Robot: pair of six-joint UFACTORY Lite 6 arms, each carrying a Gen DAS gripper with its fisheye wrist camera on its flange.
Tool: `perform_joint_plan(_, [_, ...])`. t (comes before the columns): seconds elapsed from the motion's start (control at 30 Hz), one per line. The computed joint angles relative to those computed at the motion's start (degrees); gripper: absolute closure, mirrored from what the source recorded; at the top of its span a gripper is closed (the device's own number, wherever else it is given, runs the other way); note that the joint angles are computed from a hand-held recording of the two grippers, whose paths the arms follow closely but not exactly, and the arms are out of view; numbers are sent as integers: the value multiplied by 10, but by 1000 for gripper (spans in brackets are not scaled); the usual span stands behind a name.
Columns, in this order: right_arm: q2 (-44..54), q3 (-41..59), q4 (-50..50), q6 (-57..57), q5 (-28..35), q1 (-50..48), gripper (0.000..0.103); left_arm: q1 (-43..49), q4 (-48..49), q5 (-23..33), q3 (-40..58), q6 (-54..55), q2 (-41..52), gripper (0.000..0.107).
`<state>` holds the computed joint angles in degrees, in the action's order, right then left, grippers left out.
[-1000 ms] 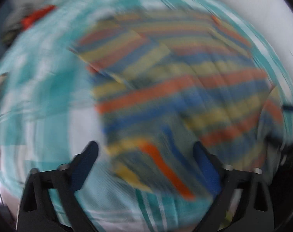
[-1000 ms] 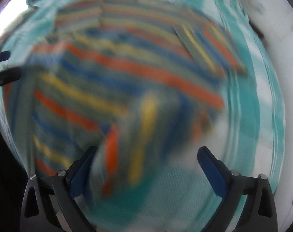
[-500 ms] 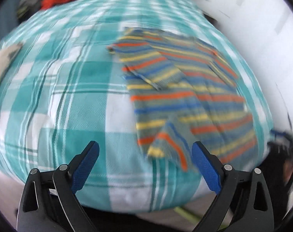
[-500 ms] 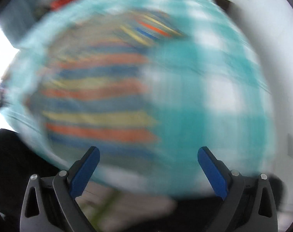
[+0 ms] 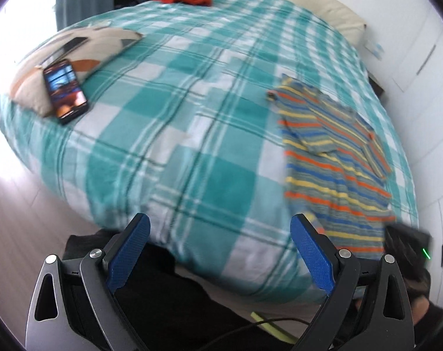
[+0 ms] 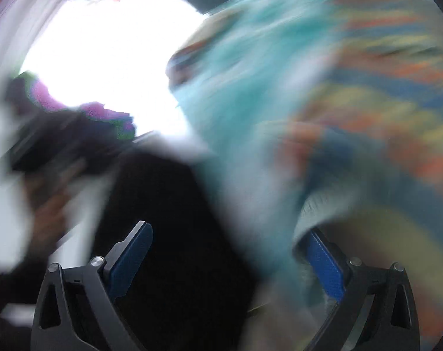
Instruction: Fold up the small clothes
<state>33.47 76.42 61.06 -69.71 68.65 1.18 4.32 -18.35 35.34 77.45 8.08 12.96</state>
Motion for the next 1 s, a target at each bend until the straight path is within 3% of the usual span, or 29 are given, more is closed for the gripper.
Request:
perform_joint_plan(0.1, [-68, -89, 20, -55, 74, -42, 4, -2, -4, -4, 11, -7, 33, 10])
perform_joint_plan(0.23, [-129, -122, -15, -18, 46, -209, 4, -57, -27, -1, 53, -5, 121, 10])
perform_joint_plan(0.3, [-118, -75, -48, 27, 20, -301, 3, -94, -16, -2, 83, -9, 173, 10])
perform_joint_plan(0.4, [-83, 30, -136, 100, -34, -399, 4, -156, 98, 6, 137, -109, 261, 12])
perform_joint_plan(0.47, [-75, 89, -231, 153, -61, -428, 3, -171, 109, 21, 157, -120, 297, 26])
perform_joint_plan(0.57, [-41, 127, -359, 176, -75, -441, 3, -191, 131, 17, 164, -131, 305, 30])
perform_joint_plan(0.6, [-31, 120, -393, 196, -87, -430, 4, -195, 134, 14, 164, -125, 303, 36])
perform_joint_plan(0.67, [-24, 84, -408, 204, -102, -419, 14, -193, 107, 10, 158, -98, 295, 58])
perform_joint_plan(0.7, [-11, 77, -388, 194, -103, -412, 20, -191, 96, 10, 154, -90, 289, 85])
perform_joint_plan(0.73, [-9, 69, -375, 186, -116, -405, 21, -187, 76, 15, 151, -75, 285, 102])
perform_joint_plan(0.77, [-14, 53, -362, 179, -140, -394, 24, -179, 54, 23, 145, -58, 277, 103])
perform_joint_plan(0.8, [-22, 41, -355, 172, -160, -385, 48, -176, 49, 23, 137, -56, 268, 103])
perform_joint_plan(0.83, [-23, 35, -350, 175, -176, -375, 98, -174, 42, 27, 126, -48, 255, 104])
perform_joint_plan(0.9, [-1, 63, -321, 179, -139, -391, 99, -173, 40, 33, 102, -32, 223, 104])
perform_joint_plan(1.0, [-41, 44, -363, 198, -130, -384, 99, -178, 48, 42, 68, -23, 178, 104])
